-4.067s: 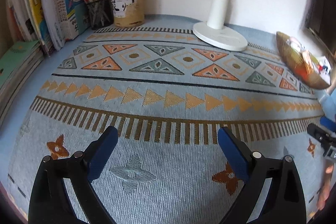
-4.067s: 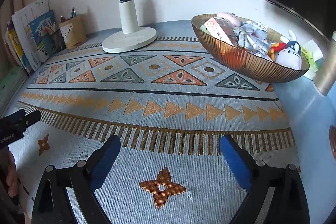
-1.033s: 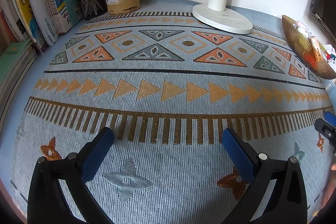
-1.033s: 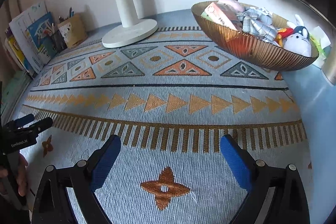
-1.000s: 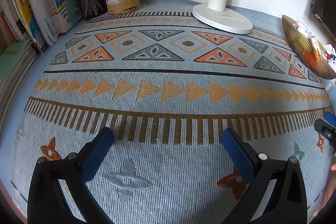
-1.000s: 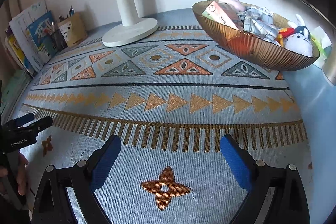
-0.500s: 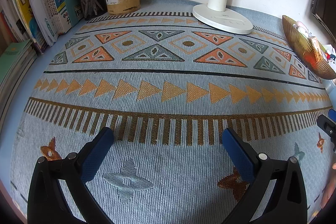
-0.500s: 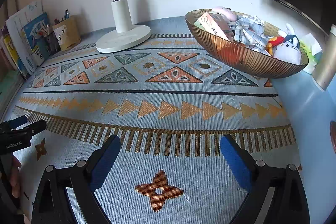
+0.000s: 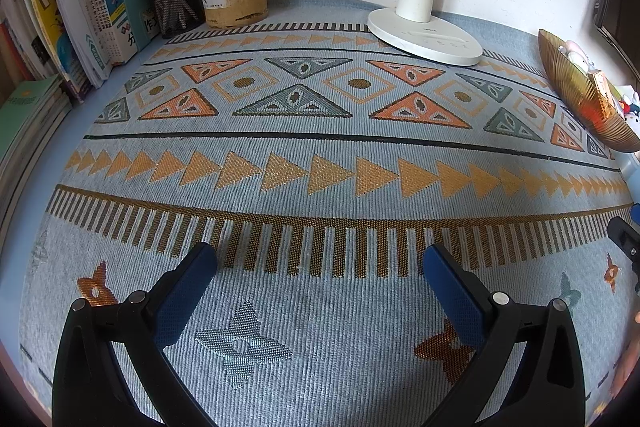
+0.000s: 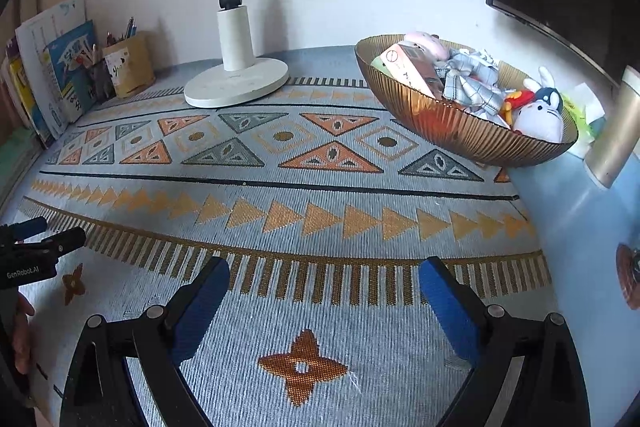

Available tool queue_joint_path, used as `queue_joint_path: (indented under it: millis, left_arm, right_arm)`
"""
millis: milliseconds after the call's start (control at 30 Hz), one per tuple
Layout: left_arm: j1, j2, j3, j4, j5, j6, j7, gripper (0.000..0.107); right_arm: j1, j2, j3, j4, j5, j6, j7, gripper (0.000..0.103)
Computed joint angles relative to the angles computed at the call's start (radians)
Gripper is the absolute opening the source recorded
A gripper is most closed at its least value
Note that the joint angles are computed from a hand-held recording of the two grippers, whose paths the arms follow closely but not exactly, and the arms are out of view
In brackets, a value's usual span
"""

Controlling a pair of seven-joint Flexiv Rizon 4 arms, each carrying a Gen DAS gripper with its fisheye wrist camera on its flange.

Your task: Organize objects

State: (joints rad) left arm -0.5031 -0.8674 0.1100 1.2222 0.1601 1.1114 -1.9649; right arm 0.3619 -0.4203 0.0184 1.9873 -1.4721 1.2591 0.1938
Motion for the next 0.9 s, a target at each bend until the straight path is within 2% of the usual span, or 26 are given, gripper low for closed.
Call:
queue_joint_path:
  millis: [167,333,433,900]
  left_arm:
    - [0.001,-0.001,-0.001,-0.002,0.000,-0.001,0.002,0.103]
    - [0.001,-0.001,-0.001,-0.001,0.001,0.000,0.000,0.103]
    - [0.003,0.000,-0.001,0.000,0.000,0.001,0.002,0.103]
    - [0.001,0.000,0.000,0.000,0.001,0.001,0.001,0.103]
  right_arm:
    - [-0.003,-0.005,0.003,0.001,0.047,0.007,-0.025,0.095]
    - [-0.004,0.017,-0.009,0.008,-0.075,-0.012,0.089,0.096]
    - [-0.019,0.006,0.010,0.003,-0.036,-0.005,0.053,0.096]
    - [-0.010,0.006,-0.002,0.011,0.017,0.013,0.039,0.096]
